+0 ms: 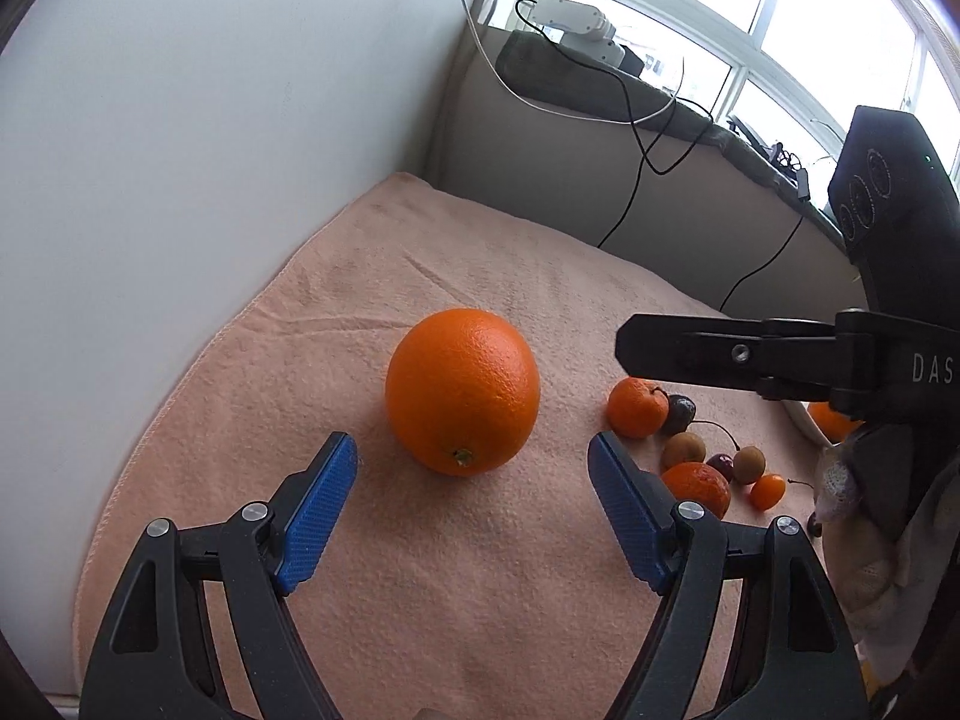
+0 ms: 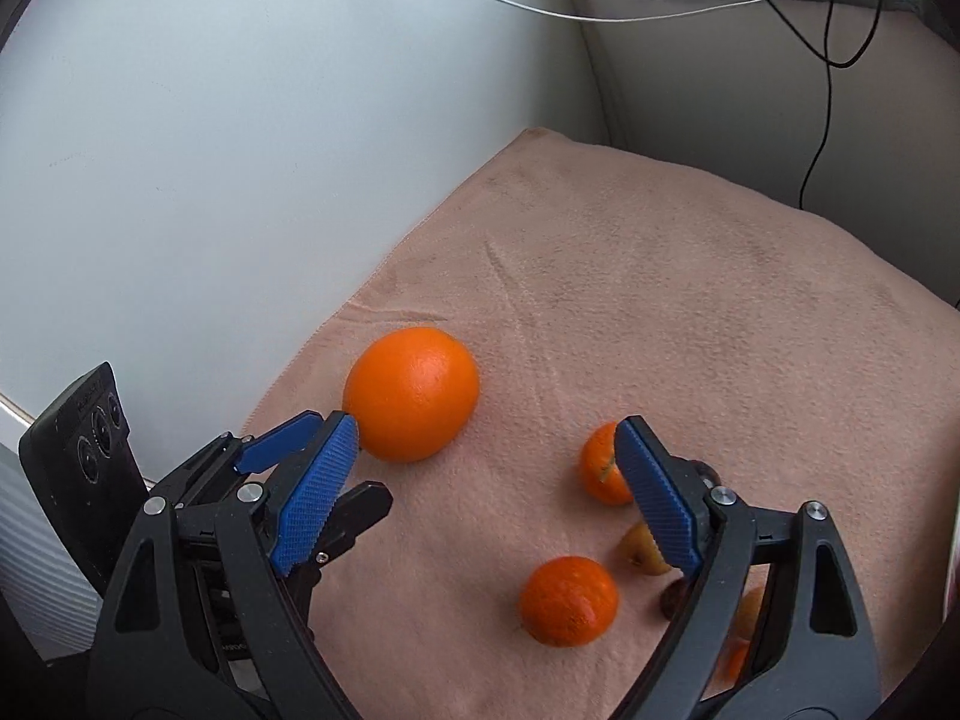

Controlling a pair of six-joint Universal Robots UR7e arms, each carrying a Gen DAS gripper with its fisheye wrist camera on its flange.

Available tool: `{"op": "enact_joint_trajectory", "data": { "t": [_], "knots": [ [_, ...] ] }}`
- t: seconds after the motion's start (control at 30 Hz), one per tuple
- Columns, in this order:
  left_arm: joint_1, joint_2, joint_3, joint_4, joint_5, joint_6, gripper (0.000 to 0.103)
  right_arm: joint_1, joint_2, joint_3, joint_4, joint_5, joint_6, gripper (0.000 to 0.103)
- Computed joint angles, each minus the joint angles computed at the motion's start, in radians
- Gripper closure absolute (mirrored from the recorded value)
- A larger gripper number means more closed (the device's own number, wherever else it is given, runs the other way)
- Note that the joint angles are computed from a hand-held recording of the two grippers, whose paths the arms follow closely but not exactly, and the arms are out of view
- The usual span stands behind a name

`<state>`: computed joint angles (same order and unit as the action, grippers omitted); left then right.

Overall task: Organize fruits
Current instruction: 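Move the right gripper to the second large orange and grasp it, then lift the second orange with the right gripper and carry it over the bowl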

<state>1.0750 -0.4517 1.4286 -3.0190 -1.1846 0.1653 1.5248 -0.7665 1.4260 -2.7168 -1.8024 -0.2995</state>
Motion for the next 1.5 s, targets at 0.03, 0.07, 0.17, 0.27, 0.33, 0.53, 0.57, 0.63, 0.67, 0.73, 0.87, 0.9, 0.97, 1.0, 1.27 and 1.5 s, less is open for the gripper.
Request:
{"op": "enact_joint_trajectory", "data": {
  "t": [0.03, 0.07, 0.17, 0.27, 0.33, 0.53, 0.57, 0.63, 0.67, 0.73, 0.87, 0.9, 0.97, 1.0, 1.27, 1.5],
  "knots": [
    [0.003, 0.002, -0.007, 0.006, -0.005, 0.0, 0.024, 0.0, 0.011, -0.017, 0.02, 0.004, 0.009, 0.013],
    [0.005, 0.004, -0.012, 0.011, -0.009, -0.002, 0.024, -0.001, 0.021, -0.031, 0.036, 0.014, 0.016, 0.013],
    [0.017, 0.007, -0.033, 0.04, -0.037, -0.027, 0.024, -0.005, 0.049, -0.076, 0.089, 0.045, 0.041, 0.013],
    [0.028, 0.013, -0.054, 0.065, -0.056, -0.046, 0.024, -0.007, 0.078, -0.121, 0.137, 0.066, 0.068, 0.013],
    [0.033, 0.018, -0.068, 0.077, -0.065, -0.054, 0.024, -0.009, 0.093, -0.146, 0.16, 0.076, 0.076, 0.013],
    [0.047, 0.023, -0.092, 0.121, -0.105, -0.073, 0.029, -0.018, 0.131, -0.205, 0.235, 0.122, 0.105, 0.013],
    [0.049, 0.025, -0.099, 0.133, -0.112, -0.077, 0.031, -0.018, 0.135, -0.21, 0.241, 0.125, 0.108, 0.013],
    [0.054, 0.029, -0.112, 0.149, -0.128, -0.085, 0.035, -0.018, 0.142, -0.218, 0.245, 0.129, 0.109, 0.013],
    [0.057, 0.031, -0.121, 0.159, -0.136, -0.09, 0.035, -0.018, 0.147, -0.225, 0.249, 0.132, 0.111, 0.013],
    [0.061, 0.031, -0.126, 0.164, -0.143, -0.1, 0.035, -0.02, 0.143, -0.224, 0.252, 0.134, 0.114, 0.013],
    [0.062, 0.032, -0.128, 0.176, -0.15, -0.098, 0.035, -0.019, 0.146, -0.231, 0.266, 0.136, 0.11, 0.014],
    [0.061, 0.033, -0.129, 0.179, -0.149, -0.095, 0.035, -0.019, 0.148, -0.234, 0.268, 0.134, 0.108, 0.014],
    [0.058, 0.035, -0.128, 0.178, -0.141, -0.091, 0.037, -0.02, 0.153, -0.243, 0.279, 0.139, 0.111, 0.021],
    [0.056, 0.038, -0.131, 0.178, -0.138, -0.09, 0.038, -0.021, 0.156, -0.248, 0.287, 0.14, 0.115, 0.026],
    [0.05, 0.037, -0.125, 0.167, -0.116, -0.085, 0.038, -0.017, 0.168, -0.263, 0.305, 0.12, 0.102, 0.029],
    [0.035, 0.039, -0.116, 0.135, -0.091, -0.068, 0.038, -0.026, 0.149, -0.232, 0.264, 0.154, 0.097, 0.03]
  ]
}}
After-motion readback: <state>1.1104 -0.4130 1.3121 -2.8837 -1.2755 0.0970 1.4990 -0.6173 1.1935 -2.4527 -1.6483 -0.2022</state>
